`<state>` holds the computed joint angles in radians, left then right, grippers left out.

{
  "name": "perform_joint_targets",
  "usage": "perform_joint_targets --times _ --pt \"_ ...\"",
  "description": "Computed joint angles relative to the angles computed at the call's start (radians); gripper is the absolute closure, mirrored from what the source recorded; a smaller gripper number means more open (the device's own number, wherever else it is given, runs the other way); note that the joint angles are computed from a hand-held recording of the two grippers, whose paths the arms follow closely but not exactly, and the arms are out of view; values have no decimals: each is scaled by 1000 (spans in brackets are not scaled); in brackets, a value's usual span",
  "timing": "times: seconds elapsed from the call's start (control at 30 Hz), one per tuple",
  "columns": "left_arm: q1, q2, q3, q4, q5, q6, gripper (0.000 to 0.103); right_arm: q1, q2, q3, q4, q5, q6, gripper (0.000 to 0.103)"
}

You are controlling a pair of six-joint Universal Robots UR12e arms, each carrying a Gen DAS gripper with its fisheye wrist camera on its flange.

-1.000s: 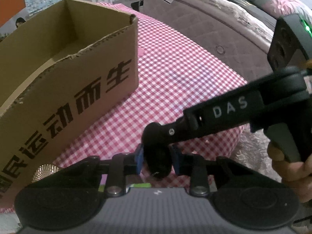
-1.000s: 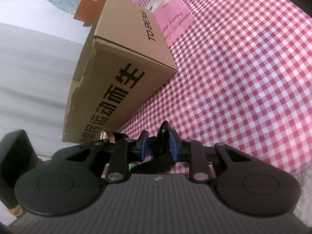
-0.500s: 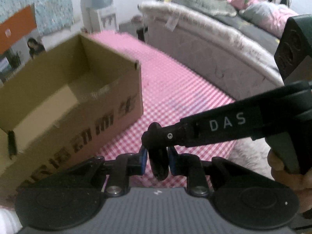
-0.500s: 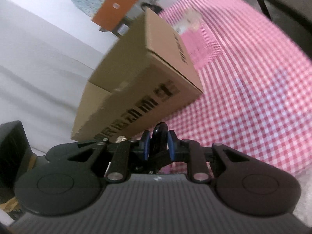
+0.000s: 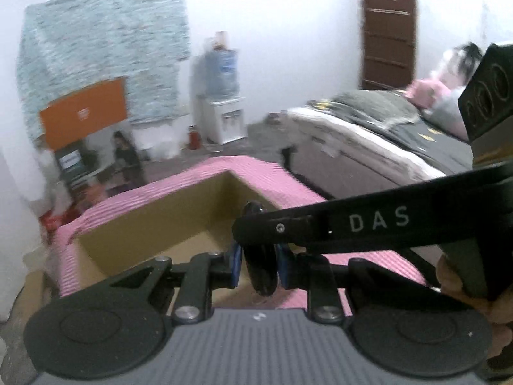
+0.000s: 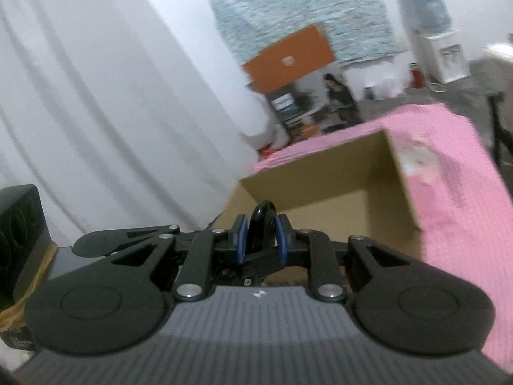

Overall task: Organize rigid objects
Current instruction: 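Carry the short cylinder into the box and release it upright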

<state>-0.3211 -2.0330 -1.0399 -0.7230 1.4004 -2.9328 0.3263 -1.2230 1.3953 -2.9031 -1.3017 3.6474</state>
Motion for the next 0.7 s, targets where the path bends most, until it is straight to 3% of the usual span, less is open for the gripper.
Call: perform_joint_targets --times 0.17,0.3,0.4,0.5,0.7 --pt "46 -53 107 -152 22 -80 80 1 129 -232 191 120 -39 85" --pt "83 -124 226 -359 7 -122 80 -5 269 -451 435 230 -19 85" --pt "98 -161 278 -467 15 -127 80 -4 348 -564 587 297 6 85" --pt "109 -167 280 -516 35 -114 78 -6 396 -629 696 351 20 86" --pt "121 -164 267 -518 34 -132 57 -3 505 -813 939 431 2 85"
